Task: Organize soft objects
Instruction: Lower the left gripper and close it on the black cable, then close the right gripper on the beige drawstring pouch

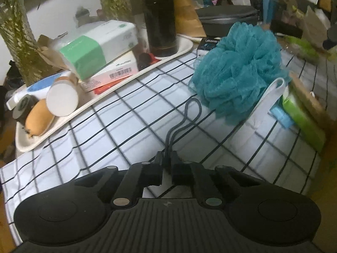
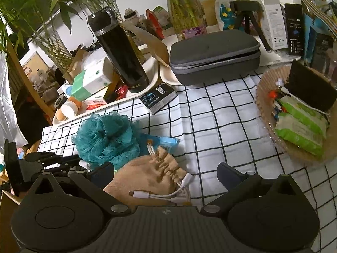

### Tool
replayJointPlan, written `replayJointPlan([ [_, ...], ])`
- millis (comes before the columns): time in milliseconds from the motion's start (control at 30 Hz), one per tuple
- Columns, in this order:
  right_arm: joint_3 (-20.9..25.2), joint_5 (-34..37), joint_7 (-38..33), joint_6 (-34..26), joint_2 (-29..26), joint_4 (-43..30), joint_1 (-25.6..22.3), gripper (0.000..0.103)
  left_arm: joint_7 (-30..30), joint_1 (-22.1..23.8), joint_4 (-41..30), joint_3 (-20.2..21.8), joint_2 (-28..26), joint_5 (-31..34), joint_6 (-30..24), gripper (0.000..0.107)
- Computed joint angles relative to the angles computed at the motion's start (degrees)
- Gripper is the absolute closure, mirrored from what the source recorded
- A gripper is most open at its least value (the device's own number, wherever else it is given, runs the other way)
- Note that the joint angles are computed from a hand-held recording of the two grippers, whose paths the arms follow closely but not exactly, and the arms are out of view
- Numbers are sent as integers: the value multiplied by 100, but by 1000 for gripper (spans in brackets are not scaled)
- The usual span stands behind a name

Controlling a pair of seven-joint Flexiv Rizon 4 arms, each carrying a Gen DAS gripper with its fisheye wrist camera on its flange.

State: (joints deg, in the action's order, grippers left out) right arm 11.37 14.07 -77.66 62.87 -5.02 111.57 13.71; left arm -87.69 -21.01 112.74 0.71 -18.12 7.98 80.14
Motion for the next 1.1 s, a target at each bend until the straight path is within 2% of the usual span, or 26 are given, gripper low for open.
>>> replayJointPlan([
  [133,-7,-56,-38,13,-36,-6,9,0,-275,-18,57,71,115,-32,-200,98],
  [467,-17,-131,-272,-156,-347,-222,-63,0,-455,97,171,-33,29,-149,221,96],
  [733,38,-495,-633,-464,-653,-385,-19,0,-862,-74,100,196,25,-98,205,102],
  [767,51,-525,-699,-513,-684,-401,-16,0,-753,63,167,38,53,-240,261,102],
  [900,154,-287,-1097,-580,-777,-515,-85,0,-619,218,282,-159,107,-487,446,102],
  [1100,259,2,-1791,-599,-939,-687,-157,5,-490,272,362,-217,159,-729,603,102],
])
